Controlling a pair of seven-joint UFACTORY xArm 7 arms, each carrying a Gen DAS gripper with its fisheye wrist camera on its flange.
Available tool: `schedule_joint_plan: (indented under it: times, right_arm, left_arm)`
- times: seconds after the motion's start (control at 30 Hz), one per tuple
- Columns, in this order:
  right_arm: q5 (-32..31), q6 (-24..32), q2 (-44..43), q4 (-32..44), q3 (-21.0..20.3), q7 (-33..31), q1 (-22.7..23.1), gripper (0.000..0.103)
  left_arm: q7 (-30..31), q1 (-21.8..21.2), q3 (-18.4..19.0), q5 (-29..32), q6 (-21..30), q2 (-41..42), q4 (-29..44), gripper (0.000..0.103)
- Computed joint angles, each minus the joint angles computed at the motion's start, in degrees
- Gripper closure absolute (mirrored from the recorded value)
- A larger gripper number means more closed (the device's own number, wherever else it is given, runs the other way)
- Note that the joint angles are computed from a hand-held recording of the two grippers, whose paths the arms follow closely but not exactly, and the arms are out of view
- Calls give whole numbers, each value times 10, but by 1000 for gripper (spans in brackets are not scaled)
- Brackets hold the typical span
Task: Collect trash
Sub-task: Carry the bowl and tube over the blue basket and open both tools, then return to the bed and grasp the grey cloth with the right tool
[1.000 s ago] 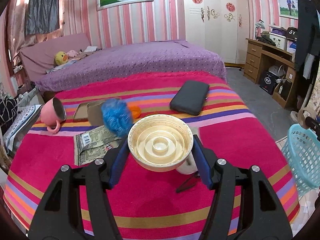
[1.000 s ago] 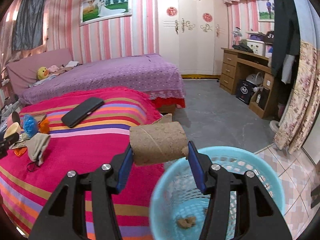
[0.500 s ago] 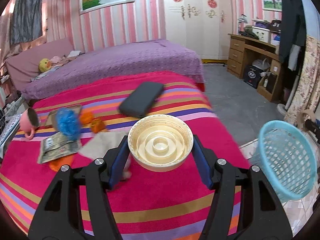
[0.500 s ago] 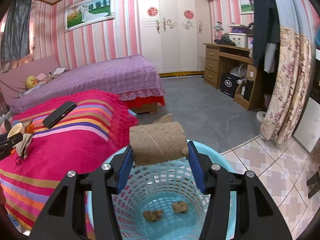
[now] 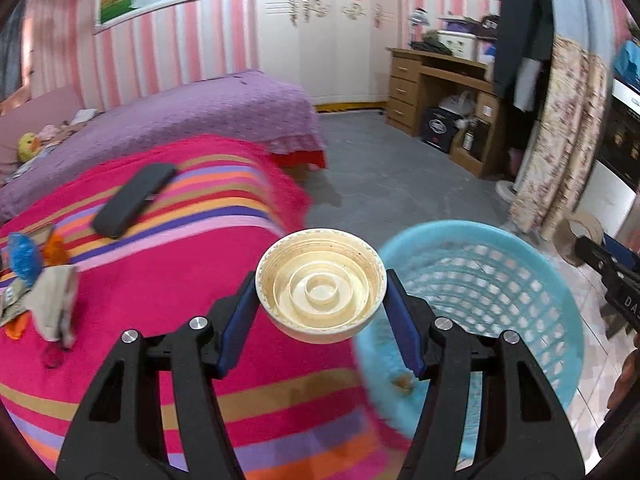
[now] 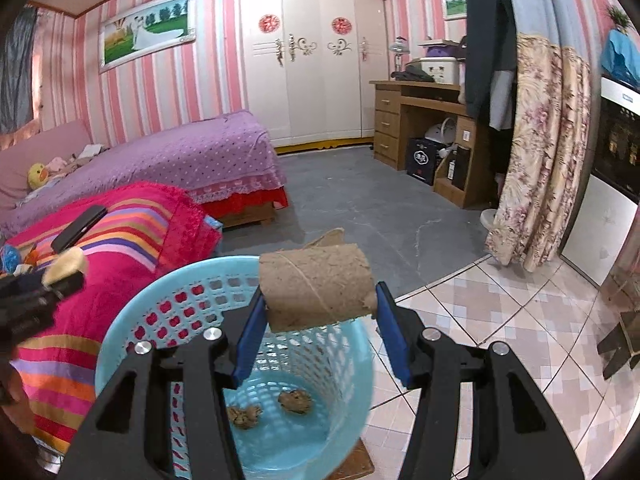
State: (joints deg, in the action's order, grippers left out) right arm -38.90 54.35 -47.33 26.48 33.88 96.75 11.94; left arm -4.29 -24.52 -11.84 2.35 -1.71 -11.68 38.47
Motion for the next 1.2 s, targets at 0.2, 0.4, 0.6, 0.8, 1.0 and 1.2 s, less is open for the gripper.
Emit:
schedule_joint_plan:
  times: [0.2,0.4,0.6,0.8,1.0,1.2]
  right_arm:
    - [9,7,-29,-21,-6,0,12,51]
    - [10,3,-33,-24,-2,-2,10,51]
    - [14,-3,-32,-26,-1,-6,10,51]
    - [3,-27,-6,-14,2,-5,-4,51]
    - [-19,-47,54,16,6,-2,-25,46]
    - [-26,-21,79,37,2,19,-21,22]
  left_arm:
    - [-127,132,-172,130,-4,23,26,43]
    - [-258,254,-273,276,-3,28,54,21]
    - [-269,216,-200,291,-1,30,60,9]
    - [-268,193,-136,301,3,24,52,8]
    - [-205,144,-63,238,-6,17,32,6]
    - [-118,96,-4,155,-10,3,13,6]
